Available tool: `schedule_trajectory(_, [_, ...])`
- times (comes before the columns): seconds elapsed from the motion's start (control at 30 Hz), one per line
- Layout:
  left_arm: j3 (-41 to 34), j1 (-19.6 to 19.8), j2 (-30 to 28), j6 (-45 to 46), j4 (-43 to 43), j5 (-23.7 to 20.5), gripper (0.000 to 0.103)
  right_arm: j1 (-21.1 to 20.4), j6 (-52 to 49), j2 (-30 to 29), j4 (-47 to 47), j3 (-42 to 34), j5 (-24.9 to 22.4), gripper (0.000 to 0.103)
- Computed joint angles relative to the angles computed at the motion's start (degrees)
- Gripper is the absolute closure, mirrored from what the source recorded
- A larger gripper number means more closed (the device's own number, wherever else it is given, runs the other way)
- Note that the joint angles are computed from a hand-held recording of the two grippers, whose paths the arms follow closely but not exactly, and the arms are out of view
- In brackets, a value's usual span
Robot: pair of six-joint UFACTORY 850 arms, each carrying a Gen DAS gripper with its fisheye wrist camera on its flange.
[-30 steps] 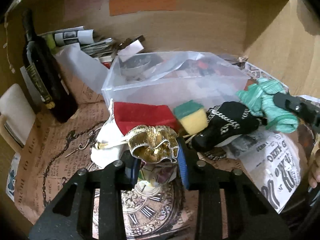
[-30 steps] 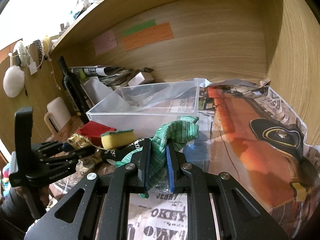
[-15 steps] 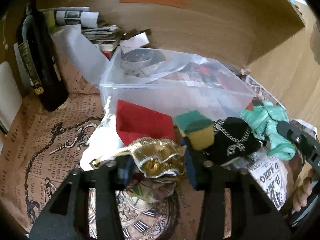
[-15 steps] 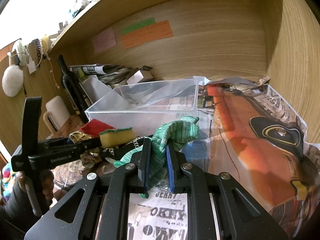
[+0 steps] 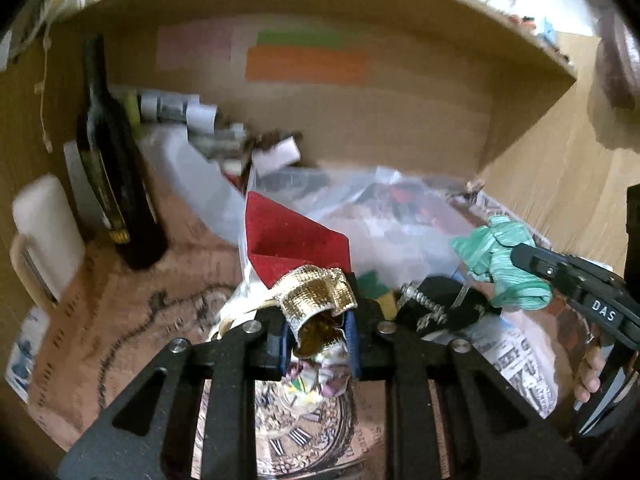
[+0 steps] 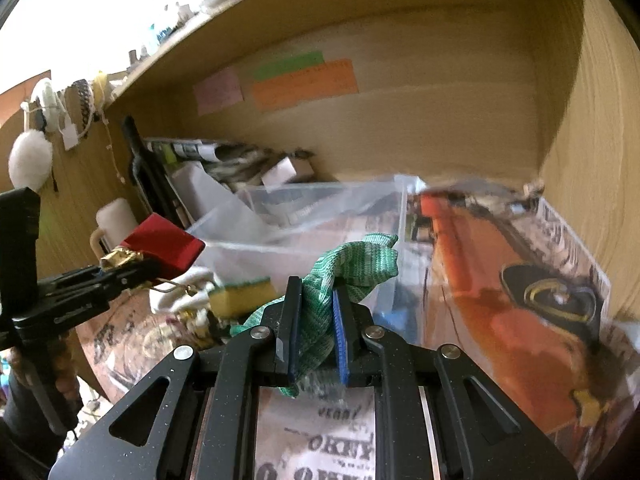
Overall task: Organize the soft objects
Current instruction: 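Grasp the gold fabric pouch with the left tool while the right tool holds the green glove, then lower both held items into the clear box and open both tools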
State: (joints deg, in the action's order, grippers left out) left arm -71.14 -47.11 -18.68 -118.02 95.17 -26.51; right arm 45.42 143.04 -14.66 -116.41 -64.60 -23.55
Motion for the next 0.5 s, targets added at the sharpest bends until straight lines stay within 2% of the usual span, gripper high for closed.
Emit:
schedule_trajectory(0.27, [-3.4,0.0,-1.0,-0.5,6.0,-3.5,0.081,0.2,-4.0,-0.8,-1.4,-3.7,-3.0,0.09])
schedule_trajectory(0.5, [-10.9,3.0,-6.3,6.3,0.6,0.7,0.081,-1.1,-5.2,-3.9,-2.6,-8.9,-2.3,0.09])
